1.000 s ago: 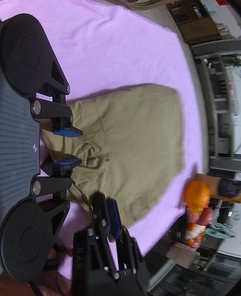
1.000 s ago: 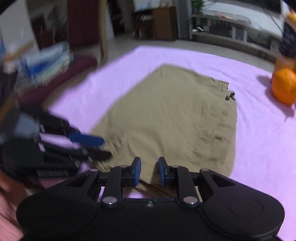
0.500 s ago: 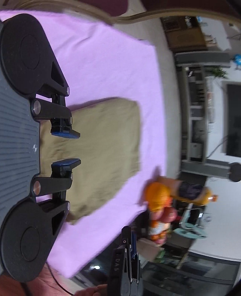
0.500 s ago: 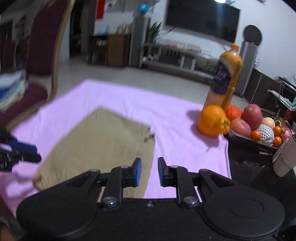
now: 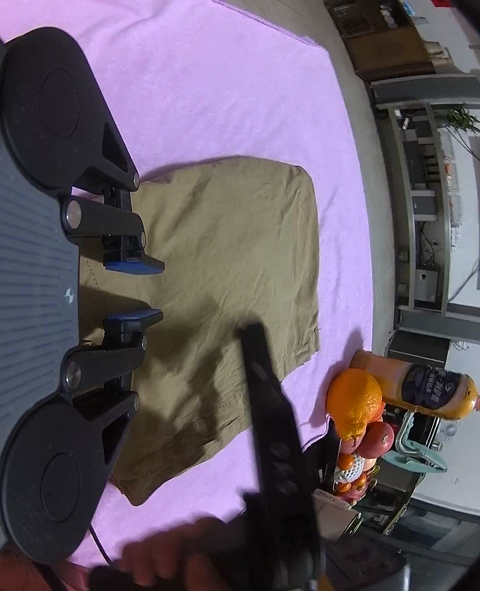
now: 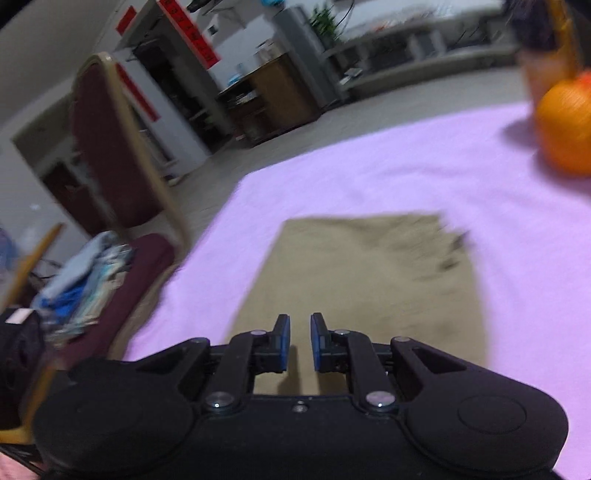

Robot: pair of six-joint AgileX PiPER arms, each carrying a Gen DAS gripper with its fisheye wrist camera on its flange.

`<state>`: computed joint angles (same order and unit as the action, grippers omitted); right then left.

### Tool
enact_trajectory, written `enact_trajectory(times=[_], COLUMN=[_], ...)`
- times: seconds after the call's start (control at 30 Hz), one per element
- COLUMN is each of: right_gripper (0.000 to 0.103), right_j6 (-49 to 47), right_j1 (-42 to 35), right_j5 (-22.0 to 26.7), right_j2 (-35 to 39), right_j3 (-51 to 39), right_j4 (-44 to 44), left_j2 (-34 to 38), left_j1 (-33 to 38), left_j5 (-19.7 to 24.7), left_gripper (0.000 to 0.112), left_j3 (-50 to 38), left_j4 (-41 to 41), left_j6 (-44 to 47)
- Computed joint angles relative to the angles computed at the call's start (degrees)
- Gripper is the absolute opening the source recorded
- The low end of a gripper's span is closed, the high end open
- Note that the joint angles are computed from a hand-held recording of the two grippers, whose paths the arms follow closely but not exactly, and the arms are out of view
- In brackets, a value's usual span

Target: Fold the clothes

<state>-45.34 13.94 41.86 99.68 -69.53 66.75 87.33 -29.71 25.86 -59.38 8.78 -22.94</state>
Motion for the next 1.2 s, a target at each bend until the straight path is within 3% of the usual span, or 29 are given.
enact_trajectory(times=[0.07, 0.1, 0.13, 0.17, 0.27, 0.33, 0.43, 0.5, 0.6, 0.77, 0.83, 0.9, 0.97, 1.03, 1.13, 1.2], right_gripper=[0.013, 0.009, 0.000, 0.000, 0.000, 0.003, 0.006, 0.006, 0.009, 0.018, 0.018, 0.018, 0.007, 0.000, 0.000, 0.000], right_j6=[0.1, 1.2, 1.0, 0.3, 4.5, 6.5, 8.9, 3.9, -3.5, 5.2, 9.4, 12.9, 13.5, 13.0, 7.0, 5.8], right_j1=[-0.3, -0.1, -0.6, -1.4, -3.3, -5.0, -3.4, -3.7, -5.2, -6.8, -5.8, -5.3, -6.4, -7.7, -9.4, -10.2], right_j5=[4.9, 4.2, 1.8, -1.4, -17.2, -21.1, -29.0, -27.4, -18.3, 7.9, 12.2, 12.3, 10.3, 5.6, -2.7, -7.3], right_j2=[4.9, 6.4, 7.1, 7.4, 5.0, 3.6, -0.1, -1.3, 0.2, 12.6, 17.2, 20.8, 23.0, 22.9, 20.6, 18.8], right_j3=[-2.7, -3.7, -3.5, -2.5, 1.9, 4.0, 5.4, 5.2, 2.7, -11.8, -17.3, -21.3, -21.5, -19.5, -13.3, -9.6], right_j4=[2.9, 1.8, 2.5, 4.9, 6.9, 9.6, 3.5, 8.2, 16.6, 12.1, 8.6, 5.2, 8.2, 11.6, 18.6, 23.6], left_j2=[-0.1, -0.1, -0.1, -0.2, -0.3, -0.6, -2.4, -3.1, 1.5, 15.3, 20.7, 25.4, 28.1, 30.0, 30.9, 29.6], left_j1=[0.6, 0.7, 0.8, 0.9, 0.7, 0.6, 2.0, 2.6, 5.4, 11.0, 11.2, 11.0, 11.7, 12.7, 13.3, 13.6], left_j5=[-0.6, -0.8, -1.0, -1.1, -1.1, -0.8, -1.8, -2.5, -0.3, 3.3, 5.3, 6.7, 6.7, 6.4, 8.2, 9.1], left_gripper=[0.017, 0.017, 0.017, 0.017, 0.018, 0.018, 0.018, 0.020, 0.020, 0.018, 0.021, 0.022, 0.032, 0.035, 0.038, 0.038], left_j3=[0.3, 0.4, 0.5, 0.6, 0.5, 0.5, 0.0, -1.4, -8.2, -22.6, -28.4, -33.5, -35.8, -37.1, -37.8, -36.8], left_j4=[-1.7, -2.1, -2.5, -2.9, -2.2, -1.6, -3.1, 2.4, 6.7, -9.3, -8.5, -3.5, 2.3, 7.3, 13.8, 13.5], left_j6=[1.2, 1.6, 2.0, 2.4, 2.0, 1.5, 2.2, -3.2, -7.4, 9.0, 9.7, 5.4, -2.8, -11.3, -19.8, -19.6])
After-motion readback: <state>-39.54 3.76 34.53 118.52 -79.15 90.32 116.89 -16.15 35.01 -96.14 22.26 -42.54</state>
